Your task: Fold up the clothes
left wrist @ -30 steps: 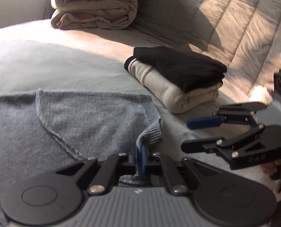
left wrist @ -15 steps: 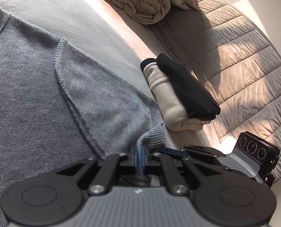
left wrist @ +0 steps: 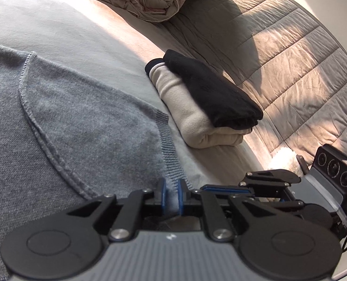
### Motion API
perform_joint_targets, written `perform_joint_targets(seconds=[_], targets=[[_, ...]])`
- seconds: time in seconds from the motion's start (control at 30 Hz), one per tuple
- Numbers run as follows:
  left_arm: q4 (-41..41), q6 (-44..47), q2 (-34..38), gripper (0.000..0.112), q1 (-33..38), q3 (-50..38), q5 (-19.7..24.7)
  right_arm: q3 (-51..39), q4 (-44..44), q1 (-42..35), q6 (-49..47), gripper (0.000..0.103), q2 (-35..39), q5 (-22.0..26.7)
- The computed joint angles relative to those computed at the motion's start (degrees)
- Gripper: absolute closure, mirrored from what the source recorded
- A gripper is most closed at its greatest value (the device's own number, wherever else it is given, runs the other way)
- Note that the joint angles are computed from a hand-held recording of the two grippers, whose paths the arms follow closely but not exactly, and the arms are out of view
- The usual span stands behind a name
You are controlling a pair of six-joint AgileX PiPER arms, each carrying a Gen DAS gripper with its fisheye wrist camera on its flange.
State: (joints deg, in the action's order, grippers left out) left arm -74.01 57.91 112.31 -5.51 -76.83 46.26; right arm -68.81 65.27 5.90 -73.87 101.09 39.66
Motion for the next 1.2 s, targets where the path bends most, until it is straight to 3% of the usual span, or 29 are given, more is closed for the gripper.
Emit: perform_joint_targets(seconds=[0.03,0.23,0.47,0.5,0.6,0.73,0.8,0.97,1.13,1.2], targets=[[0.14,1.06,-0.57,0.101,-0.39,0.61,-0.54,0.31,0.79,0.0,-0.75,0.088,-0.4,-0.47],[2.28,3.38,-4.29,0.086,0.16,2.89,-0.31,1.7,10.91,-0.9,-7.9,0.088,-1.11,-1.74],[0.25,8.57,-14.68,0.07,5.38,13.23,-6.07,-2.87,4.62,3.53,1.03,0.087,1.56,-6.92],[0.55,8.69,-16.08,0.068,6.35,14.54,-7.38,-3.47,3.37,4.15,2.59,0.083,1.85,-7.53],[2.34,8.53,-19.77,0.065,9.66,17.72,-11.13,-4.08,0.89,6.7,5.72,0.056,1.84,-11.12],[6.82,8.16,-23.3,0.065,14.53,21.09,-18.89,-5.56,-3.87,11.18,10.03,0.056,1.69,-15.16],[9.58,8.05,-24.07,0.065,17.03,22.29,-23.56,-6.8,-8.03,14.24,13.84,0.056,1.93,-17.01],[13.79,10.09,-23.57,0.065,25.07,23.34,-28.14,-12.29,-30.18,21.93,35.91,0.055,4.6,-17.17],[9.81,15.35,-25.51,0.064,38.12,23.73,-21.12,-22.69,-49.77,28.5,53.59,0.055,9.33,-9.62],[9.3,15.73,-25.68,0.063,41.37,23.25,-21.53,-29.06,-53.84,30.71,56.63,0.054,11.93,-5.78]])
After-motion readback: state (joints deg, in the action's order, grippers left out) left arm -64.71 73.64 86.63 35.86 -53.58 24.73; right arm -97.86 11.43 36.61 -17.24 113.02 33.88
